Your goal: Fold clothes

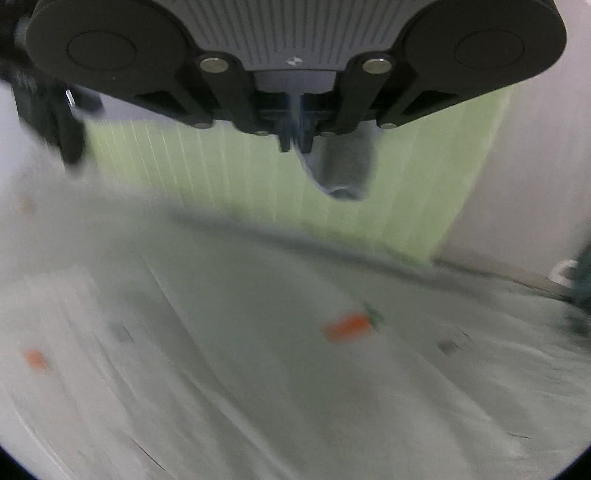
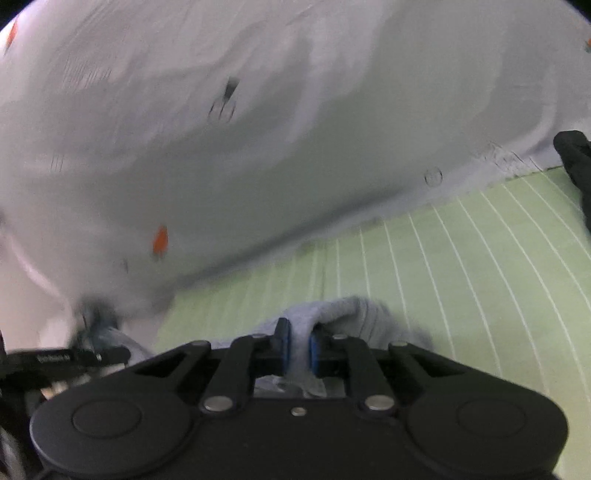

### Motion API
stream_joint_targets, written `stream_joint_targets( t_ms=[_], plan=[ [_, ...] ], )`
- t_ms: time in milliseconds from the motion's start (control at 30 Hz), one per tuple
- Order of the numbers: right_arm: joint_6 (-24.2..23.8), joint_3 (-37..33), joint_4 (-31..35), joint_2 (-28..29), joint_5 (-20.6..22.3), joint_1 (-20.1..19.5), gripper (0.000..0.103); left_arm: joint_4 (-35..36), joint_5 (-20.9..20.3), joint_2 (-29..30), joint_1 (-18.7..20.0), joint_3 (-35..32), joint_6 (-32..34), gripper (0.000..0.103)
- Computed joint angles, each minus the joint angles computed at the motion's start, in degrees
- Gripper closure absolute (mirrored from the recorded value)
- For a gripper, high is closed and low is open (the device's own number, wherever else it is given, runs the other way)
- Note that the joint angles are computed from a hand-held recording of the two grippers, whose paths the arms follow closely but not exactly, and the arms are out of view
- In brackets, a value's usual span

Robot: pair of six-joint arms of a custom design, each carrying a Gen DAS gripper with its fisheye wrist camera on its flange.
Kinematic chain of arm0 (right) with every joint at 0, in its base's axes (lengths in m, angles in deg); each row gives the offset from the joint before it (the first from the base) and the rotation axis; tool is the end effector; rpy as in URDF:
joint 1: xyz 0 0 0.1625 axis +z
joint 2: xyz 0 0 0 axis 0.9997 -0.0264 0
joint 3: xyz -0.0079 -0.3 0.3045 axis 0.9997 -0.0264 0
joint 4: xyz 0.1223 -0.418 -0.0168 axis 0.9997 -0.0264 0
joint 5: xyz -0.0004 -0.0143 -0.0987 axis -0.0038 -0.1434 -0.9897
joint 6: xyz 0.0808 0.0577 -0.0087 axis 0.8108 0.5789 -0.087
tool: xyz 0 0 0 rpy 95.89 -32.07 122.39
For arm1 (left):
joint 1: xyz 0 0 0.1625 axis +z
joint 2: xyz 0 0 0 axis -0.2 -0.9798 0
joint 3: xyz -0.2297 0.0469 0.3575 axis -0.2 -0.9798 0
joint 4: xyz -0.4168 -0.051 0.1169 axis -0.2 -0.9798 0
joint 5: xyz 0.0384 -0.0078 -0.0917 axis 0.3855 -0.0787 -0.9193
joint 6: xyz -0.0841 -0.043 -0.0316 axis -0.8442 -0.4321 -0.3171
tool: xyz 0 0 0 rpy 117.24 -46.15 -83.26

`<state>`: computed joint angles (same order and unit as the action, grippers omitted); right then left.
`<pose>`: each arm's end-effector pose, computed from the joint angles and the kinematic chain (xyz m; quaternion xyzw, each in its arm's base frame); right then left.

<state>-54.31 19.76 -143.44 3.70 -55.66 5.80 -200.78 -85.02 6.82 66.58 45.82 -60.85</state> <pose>0.1900 -0.8208 0.2501 0.1541 -0.9319 0.3233 0.0566 -0.2342 -0.7161 0.2589 -0.0787 0.8408 -0.4618 0.2715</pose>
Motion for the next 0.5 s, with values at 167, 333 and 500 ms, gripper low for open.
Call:
stream_joint_targets(
  t_ms=[167, 333, 500],
  plan=[
    [2.79, -5.02, -7.47, 4.62, -3.38, 0.79, 0.034, 2.11, 5.59, 1.1, 0.62, -2.19, 1.09, 0.03],
    [-1.37, -0.08, -12.27, 2.76, -6.07, 0.5, 0.02, 11.3, 3.33, -2.52, 0.94, 3.68, -7.05, 0.024],
    [-5.1, 3.19, -9.06, 1.65, -13.79, 0.41, 0.009, 21.02, -3.78, -5.0, 1.77, 7.85, -15.9, 0.02]
  ],
)
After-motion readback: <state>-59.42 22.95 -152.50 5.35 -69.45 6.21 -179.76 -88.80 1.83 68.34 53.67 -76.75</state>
